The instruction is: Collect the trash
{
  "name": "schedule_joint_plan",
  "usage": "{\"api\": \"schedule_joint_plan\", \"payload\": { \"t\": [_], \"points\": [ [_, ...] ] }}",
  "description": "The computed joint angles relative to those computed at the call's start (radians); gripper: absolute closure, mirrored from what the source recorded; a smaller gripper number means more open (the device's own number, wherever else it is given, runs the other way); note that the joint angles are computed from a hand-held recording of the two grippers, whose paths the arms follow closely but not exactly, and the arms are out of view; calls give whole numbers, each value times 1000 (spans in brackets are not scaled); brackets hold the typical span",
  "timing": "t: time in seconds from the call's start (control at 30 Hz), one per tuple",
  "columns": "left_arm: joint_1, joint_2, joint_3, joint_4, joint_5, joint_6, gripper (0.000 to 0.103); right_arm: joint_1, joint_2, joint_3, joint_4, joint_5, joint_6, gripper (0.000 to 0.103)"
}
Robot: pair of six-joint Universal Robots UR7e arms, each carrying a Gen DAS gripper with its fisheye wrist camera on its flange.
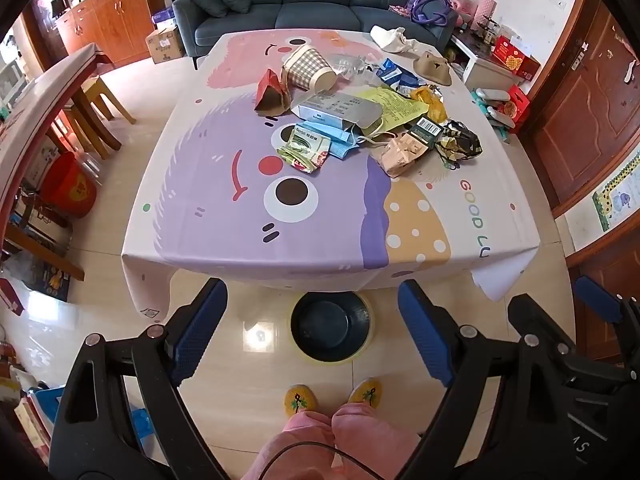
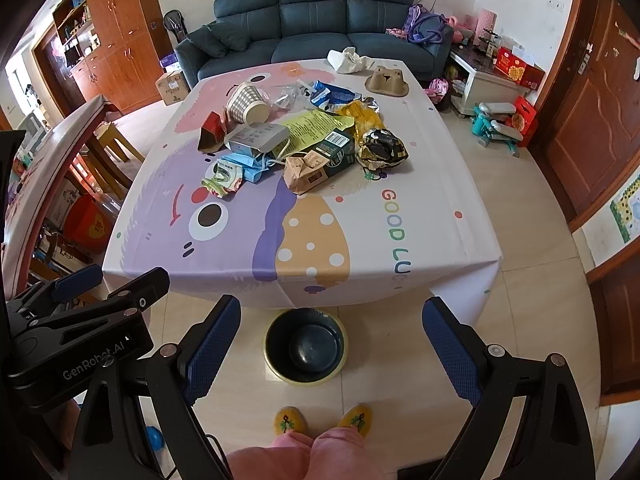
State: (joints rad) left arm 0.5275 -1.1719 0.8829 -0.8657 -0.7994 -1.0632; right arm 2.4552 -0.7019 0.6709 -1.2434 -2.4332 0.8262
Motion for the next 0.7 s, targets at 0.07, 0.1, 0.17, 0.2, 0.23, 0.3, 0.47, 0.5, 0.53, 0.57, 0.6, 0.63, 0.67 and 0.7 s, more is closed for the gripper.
{"api": "schedule_joint_plan", "payload": {
  "t": [0.07,0.1,0.17,0.2,0.23,0.3,0.47,0.5,0.53,0.57,0.6,0.63,0.67,0.7],
  "points": [
    [1,1,-1,-3,-7,4,19,0,-5,10,-7,-1,-2,9],
    [2,6,-4,-5,-7,6,19,-1,-6,12,-8,-1,-2,9],
    [3,6,-4,-9,-12,11,21,-1,-12,22,-13,-2,-4,9],
    [7,10,-4,-16,-12,18,21,-1,-12,23,-15,-3,-5,9],
    [9,11,-4,-20,-15,22,22,-1,-11,20,-14,-4,-7,9],
    [10,11,-3,-23,-16,25,23,-1,-10,18,-15,-4,-8,9],
    [10,13,-1,-25,-10,25,23,0,-1,2,-5,-4,-4,10],
    [10,14,-1,-26,-8,25,23,0,-1,1,-5,-4,-5,10],
    [11,16,-3,-26,-7,26,23,-1,-1,1,-5,-3,-5,10],
    [12,17,-4,-28,-6,27,23,0,1,-2,-2,-4,-3,10],
    [12,18,-6,-29,-6,28,23,0,1,-3,-2,-4,-3,10],
    [13,20,-8,-29,-5,30,23,0,2,-3,-1,-4,-3,10],
    [12,19,-8,-26,-6,28,23,0,3,-6,1,-3,-2,10],
    [12,19,-8,-26,-6,28,23,0,3,-7,1,-2,-1,10]
  ]
}}
